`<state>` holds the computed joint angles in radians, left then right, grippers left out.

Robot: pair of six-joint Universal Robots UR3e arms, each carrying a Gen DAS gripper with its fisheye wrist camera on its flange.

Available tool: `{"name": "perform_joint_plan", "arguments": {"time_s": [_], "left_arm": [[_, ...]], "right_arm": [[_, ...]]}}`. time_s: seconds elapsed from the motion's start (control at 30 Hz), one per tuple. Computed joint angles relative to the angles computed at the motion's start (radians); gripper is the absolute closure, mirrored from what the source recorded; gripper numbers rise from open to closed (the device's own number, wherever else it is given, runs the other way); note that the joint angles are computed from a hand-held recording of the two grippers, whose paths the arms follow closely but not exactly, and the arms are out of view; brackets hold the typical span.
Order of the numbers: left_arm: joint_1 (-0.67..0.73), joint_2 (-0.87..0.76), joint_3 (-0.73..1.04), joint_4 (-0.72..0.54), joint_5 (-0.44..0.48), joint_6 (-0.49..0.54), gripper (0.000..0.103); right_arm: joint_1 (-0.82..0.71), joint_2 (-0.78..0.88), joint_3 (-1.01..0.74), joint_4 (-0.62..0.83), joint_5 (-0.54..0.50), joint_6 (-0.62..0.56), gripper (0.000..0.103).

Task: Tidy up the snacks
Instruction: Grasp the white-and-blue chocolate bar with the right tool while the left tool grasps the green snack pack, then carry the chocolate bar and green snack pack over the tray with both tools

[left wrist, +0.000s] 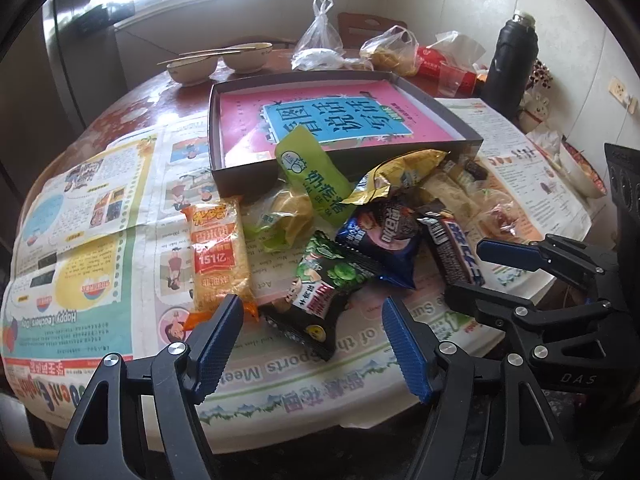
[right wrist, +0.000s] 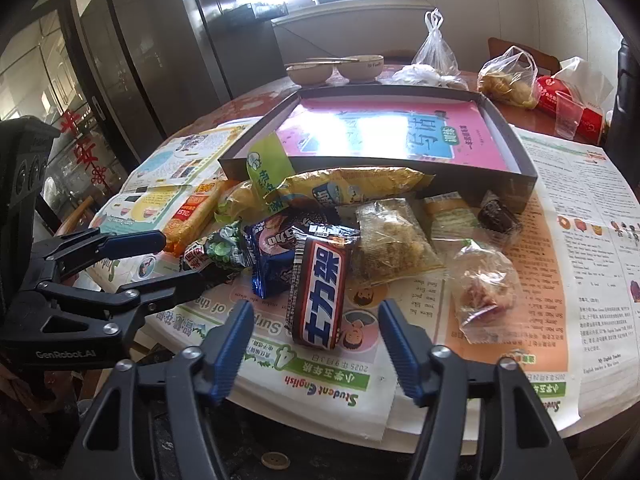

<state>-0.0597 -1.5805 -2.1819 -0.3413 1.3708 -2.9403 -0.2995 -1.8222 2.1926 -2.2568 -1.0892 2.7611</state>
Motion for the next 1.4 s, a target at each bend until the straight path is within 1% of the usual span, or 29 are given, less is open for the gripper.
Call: {"name": "perform_joint_plan", "arguments": {"time_s": [0.13,0.23,0.3,0.4,0.47,0.63,0.67,0.7,0.77,0.83,1.03,1.23,1.4], "left_arm": [[-0.003,-0.028,0.032,-0.007,0.014,0.033,0.033],[-0.009,-0.053,0.057,-0.016,0.016,0.061,0.034],[-0.016,-0.073,0.074,-0.017,0.021,0.072,0.040],[-0.011,-0.090,0.098,-0.051,-0.011,0.101,0.046],[-0.017,-0.111,0.118,-0.068,-0.006,0.107,0.047],[-0.031,-0.151,0.145,-0.078,-0.002,0.112,0.048],[-0.033,-0.158,0.149,-0.081,-0.005,0.112,0.054],[-0.036,-0.166,0.149,-0.075,-0.005,0.112,0.055],[-0.043,-0.167,0.148,-0.066,-0.003,0.110,0.063],[-0.048,-0.168,0.147,-0.063,-0.006,0.106,0.066],[-0.042,-0.164,0.133,-0.044,-0.020,0.066,0.069],[-0.007,-0.106,0.103,-0.054,-0.057,0.041,0.069],[0.020,-0.064,0.098,-0.046,-0.081,0.014,0.069]], "right_arm": [[0.011,0.057,-0.023,0.004,0.009,-0.008,0.054],[0.021,0.084,-0.032,0.000,0.006,-0.004,0.058],[0.022,0.090,-0.031,-0.012,0.006,-0.001,0.059],[0.019,0.098,-0.035,-0.022,0.006,0.004,0.059],[0.022,0.109,-0.040,-0.026,0.008,0.004,0.060],[0.031,0.135,-0.051,-0.044,0.004,0.007,0.073],[0.028,0.135,-0.049,-0.047,0.007,0.008,0.073],[0.026,0.136,-0.047,-0.050,0.009,0.006,0.073],[0.025,0.132,-0.042,-0.054,0.011,0.004,0.074],[0.015,0.121,-0.034,-0.052,0.021,-0.001,0.074],[-0.049,0.057,-0.001,0.002,0.075,-0.034,0.074],[-0.118,-0.023,0.007,0.073,0.121,-0.064,0.074],[-0.150,-0.026,-0.017,0.066,0.141,-0.062,0.074]]}}
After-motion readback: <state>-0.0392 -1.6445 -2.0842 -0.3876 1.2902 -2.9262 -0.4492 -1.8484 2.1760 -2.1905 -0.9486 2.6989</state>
